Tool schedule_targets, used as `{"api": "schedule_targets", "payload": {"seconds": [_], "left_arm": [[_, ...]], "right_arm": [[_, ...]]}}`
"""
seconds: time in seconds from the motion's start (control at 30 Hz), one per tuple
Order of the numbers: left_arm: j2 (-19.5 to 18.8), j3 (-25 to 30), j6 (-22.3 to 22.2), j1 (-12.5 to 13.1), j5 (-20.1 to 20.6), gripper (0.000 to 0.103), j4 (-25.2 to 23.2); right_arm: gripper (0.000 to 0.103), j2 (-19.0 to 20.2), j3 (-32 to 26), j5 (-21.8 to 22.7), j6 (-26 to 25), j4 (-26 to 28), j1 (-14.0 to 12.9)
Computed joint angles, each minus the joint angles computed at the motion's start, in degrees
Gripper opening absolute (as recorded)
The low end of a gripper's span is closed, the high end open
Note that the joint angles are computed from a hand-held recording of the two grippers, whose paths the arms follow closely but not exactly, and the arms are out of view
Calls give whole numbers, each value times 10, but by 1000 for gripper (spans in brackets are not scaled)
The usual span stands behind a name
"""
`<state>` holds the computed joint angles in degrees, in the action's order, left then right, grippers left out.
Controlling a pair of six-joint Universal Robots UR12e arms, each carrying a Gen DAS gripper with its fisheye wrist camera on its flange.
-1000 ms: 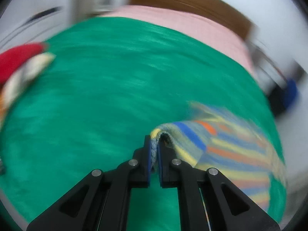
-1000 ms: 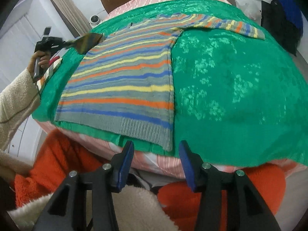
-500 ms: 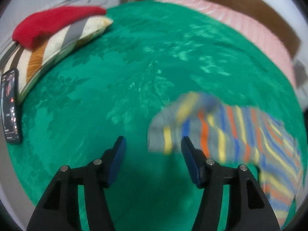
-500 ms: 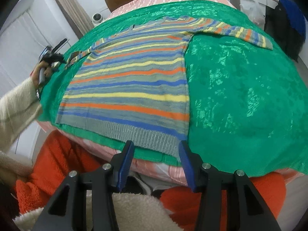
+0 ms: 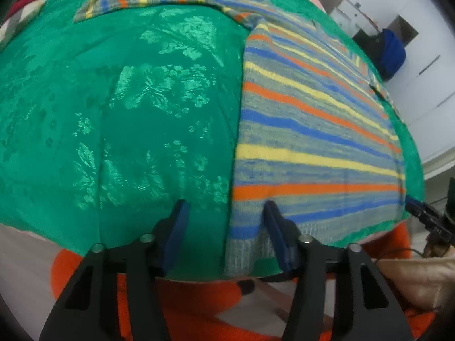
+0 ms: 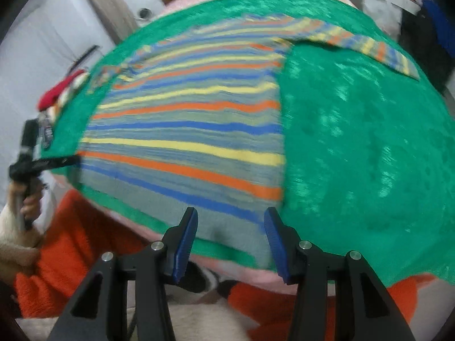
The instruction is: Fold small clothes
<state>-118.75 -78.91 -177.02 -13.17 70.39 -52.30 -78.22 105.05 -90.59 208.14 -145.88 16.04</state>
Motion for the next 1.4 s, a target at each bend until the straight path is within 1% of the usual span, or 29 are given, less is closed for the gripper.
{"api": "schedule_targets", "payload": {"seconds": [0.03,0.07,0.1,0.17,0.2,0.23,0.27,0.3,0.37,0.47,0.53,0.6,0.7,0.77,0.8,0.83,0.87,0.93,1.0,1.03,1.07,1.1,1.13,1.17,1.23,1.27,1.33,1.37,1.4], "left_arm": [[-3,5,1,2,-14,15,-7],[-3,7,2,5,-36,3,-19],[-2,7,-2,6,-43,3,-17],[6,-4,9,4,-38,2,3],[14,-12,13,5,-48,2,4],[24,-24,17,7,-56,1,5],[30,-31,20,9,-61,1,3],[37,-38,20,10,-63,1,0],[49,-51,22,15,-72,1,-9],[42,-47,20,7,-30,1,-5],[25,-34,5,0,-8,1,-14],[18,-32,5,-7,17,3,-16],[22,-29,23,-12,44,16,-30],[28,-28,37,-11,56,28,-32],[32,-27,44,-8,59,31,-22],[35,-25,47,-1,53,39,-2],[35,-18,39,8,46,53,22],[22,3,5,21,58,72,72],[-6,43,-35,35,80,79,116],[-31,81,-55,42,93,80,114],[-60,127,-81,48,110,80,99],[-80,159,-100,53,111,80,83],[-115,212,-135,62,94,80,52],[-134,240,-155,65,87,80,29],[-180,307,-210,70,82,78,-14],[-198,331,-238,70,86,74,-25],[-209,334,-278,73,78,71,-7],[-210,328,-288,72,77,64,15],[-212,327,-288,70,80,52,29]], "right_arm": [[55,1,0,-5,7,9,-2],[57,1,1,-7,13,14,-3],[59,2,4,-2,16,15,-5],[58,5,10,50,7,3,-14],[46,8,10,75,-7,-2,-16],[6,10,8,79,-19,1,-15],[6,13,-2,65,-35,27,-9],[6,12,-4,59,-36,38,-8],[5,-3,3,72,-28,46,-12],[5,-21,11,61,-24,64,-17],[5,-16,12,62,-21,70,-22],[5,-2,7,60,-22,76,-23],[6,6,5,44,-14,65,-18],[18,6,5,40,-14,62,-15],[33,4,4,43,-12,66,-15],[46,0,7,47,-10,66,-14],[47,-4,10,46,-8,58,-12],[48,-12,13,28,-10,44,-5],[48,-12,8,20,-16,42,-1],[48,-11,5,18,-17,41,1],[48,-10,3,19,-16,42,1],[48,-5,-2,20,-15,44,2],[48,-2,-6,20,-13,45,3],[48,1,-11,17,-8,44,6],[48,5,-13,18,2,39,9],[48,5,-13,20,10,34,10],[48,3,-9,23,19,33,11],[48,3,-9,25,24,37,12],[48,3,-8,26,27,42,13]]}}
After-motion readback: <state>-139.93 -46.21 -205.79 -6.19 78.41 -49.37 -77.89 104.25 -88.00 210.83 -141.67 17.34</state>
